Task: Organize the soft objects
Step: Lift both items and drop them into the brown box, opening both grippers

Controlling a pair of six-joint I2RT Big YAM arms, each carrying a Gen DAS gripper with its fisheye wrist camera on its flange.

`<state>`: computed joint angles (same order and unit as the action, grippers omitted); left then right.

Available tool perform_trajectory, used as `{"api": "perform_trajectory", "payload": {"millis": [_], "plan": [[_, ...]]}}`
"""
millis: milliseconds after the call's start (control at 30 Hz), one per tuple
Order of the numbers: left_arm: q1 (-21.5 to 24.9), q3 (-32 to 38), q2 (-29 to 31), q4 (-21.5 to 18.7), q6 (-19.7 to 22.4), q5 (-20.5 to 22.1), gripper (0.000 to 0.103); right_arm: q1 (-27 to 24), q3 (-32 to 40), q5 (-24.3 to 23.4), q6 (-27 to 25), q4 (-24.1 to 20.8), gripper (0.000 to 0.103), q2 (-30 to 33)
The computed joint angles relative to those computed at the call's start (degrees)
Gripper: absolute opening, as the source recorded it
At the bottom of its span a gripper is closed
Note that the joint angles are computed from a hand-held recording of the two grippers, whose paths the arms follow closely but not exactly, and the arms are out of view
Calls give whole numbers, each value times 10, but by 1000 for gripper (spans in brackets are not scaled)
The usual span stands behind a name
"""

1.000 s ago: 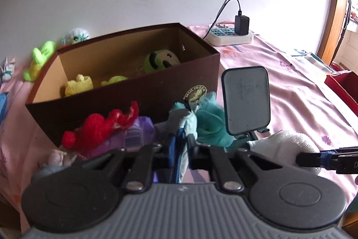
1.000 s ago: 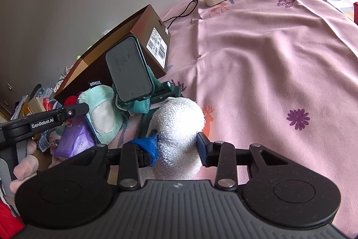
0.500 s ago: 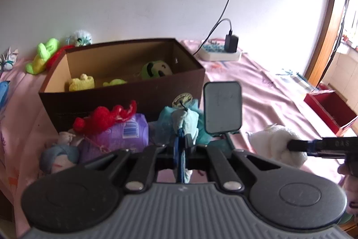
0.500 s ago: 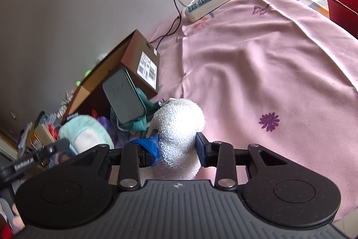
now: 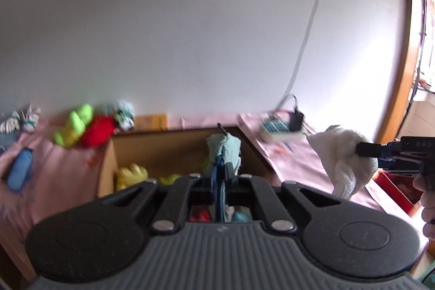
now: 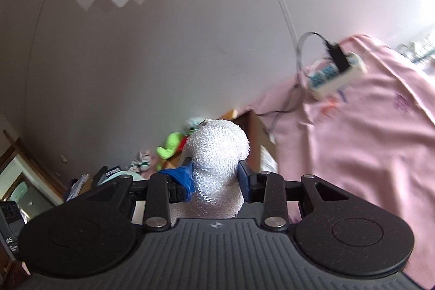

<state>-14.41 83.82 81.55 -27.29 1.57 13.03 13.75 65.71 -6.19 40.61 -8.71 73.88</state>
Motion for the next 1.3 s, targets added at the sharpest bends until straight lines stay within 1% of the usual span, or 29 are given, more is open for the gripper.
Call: {"api": "perform_trajectory", "payload": {"millis": [67,133,233,333,433,533,633,700,800,867,933,1000,1033,1067,1100,1167,1200,1267,1300], "plan": [[9,36,25,-8,0,5,2,4,50,-10,-24,-9,17,37],[16,70,53,-15,2,1,2,7,99,-19,-49,-23,17,75],[24,120,100,-26,0,-9,2,15,186,-21,-90,-67,18,142],[32,164,144,-40,-9,-13,2,22,264,-22,-119,-113,18,202],[38,209,190,-62,-19,-8,2,31,343,-12,-155,-165,18,260],[39,243,225,-79,-15,-24,2,41,409,3,-185,-213,18,309],[43,274,255,-95,-16,-29,2,51,465,28,-220,-259,18,348],[45,292,271,-107,-17,-29,2,53,500,44,-234,-289,18,373],[46,311,289,-123,-15,-27,3,53,555,48,-250,-342,19,410],[44,319,296,-132,-10,-32,9,53,567,59,-247,-346,19,421],[43,309,294,-123,-7,-40,12,52,572,62,-244,-348,19,423],[42,303,290,-119,-1,-44,21,51,557,66,-228,-329,19,412],[42,300,288,-117,0,-45,30,49,554,57,-222,-325,19,409],[40,293,281,-115,0,-47,35,47,548,51,-217,-323,19,404],[39,289,277,-113,0,-51,37,47,540,50,-213,-319,19,397],[35,285,269,-119,4,-71,42,47,523,42,-210,-310,19,385],[31,284,265,-124,6,-88,45,49,512,42,-208,-305,19,378],[25,269,250,-122,11,-113,54,51,486,41,-197,-292,19,360],[21,259,240,-119,15,-127,56,53,474,42,-190,-290,19,351]]}}
